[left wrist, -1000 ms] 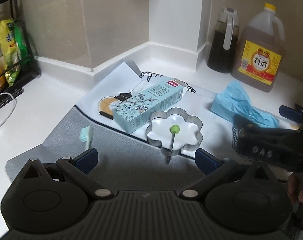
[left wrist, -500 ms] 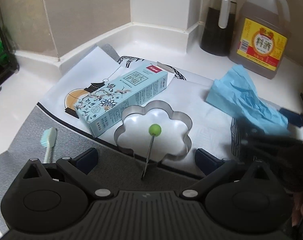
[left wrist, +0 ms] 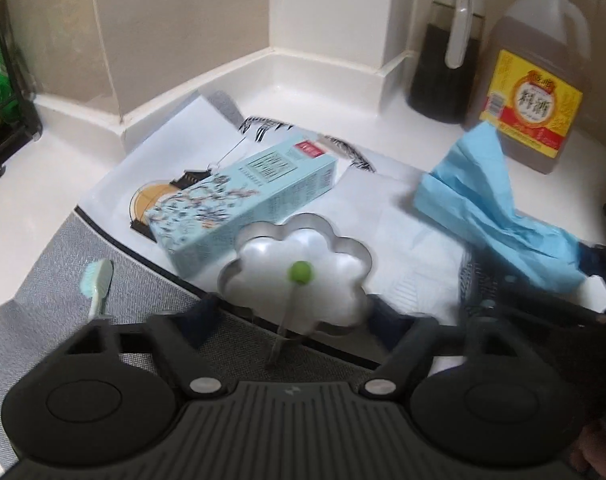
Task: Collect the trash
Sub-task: 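Grasp the crumpled blue paper with the right tool while the left tool grasps the flower-shaped metal ring, then lift the blue paper and metal ring and carry them toward the trash bin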
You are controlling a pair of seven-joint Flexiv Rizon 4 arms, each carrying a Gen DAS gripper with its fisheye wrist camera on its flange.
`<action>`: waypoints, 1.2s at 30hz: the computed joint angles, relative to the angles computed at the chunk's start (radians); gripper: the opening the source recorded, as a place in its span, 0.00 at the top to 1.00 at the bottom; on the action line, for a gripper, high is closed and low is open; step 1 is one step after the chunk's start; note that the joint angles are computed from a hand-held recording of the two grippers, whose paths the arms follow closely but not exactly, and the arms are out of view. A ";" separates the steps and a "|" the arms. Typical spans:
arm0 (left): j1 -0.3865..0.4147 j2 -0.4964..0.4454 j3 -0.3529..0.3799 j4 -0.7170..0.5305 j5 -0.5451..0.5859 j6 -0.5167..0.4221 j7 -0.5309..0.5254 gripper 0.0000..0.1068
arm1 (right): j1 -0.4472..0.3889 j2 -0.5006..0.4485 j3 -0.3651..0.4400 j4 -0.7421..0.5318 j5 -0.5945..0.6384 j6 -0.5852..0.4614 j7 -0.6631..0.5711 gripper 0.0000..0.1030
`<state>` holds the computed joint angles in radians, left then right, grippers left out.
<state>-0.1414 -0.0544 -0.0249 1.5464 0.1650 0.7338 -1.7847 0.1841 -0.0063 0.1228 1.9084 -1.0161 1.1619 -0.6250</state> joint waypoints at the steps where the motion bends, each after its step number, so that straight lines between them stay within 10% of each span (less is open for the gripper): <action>1: 0.002 0.001 0.000 -0.002 -0.022 -0.010 0.006 0.25 | -0.005 0.003 -0.004 0.005 -0.021 0.017 0.020 0.40; 36: 0.057 0.436 0.015 0.328 -0.161 0.108 0.104 0.25 | -0.135 0.026 -0.043 0.032 -0.386 0.291 0.474 0.42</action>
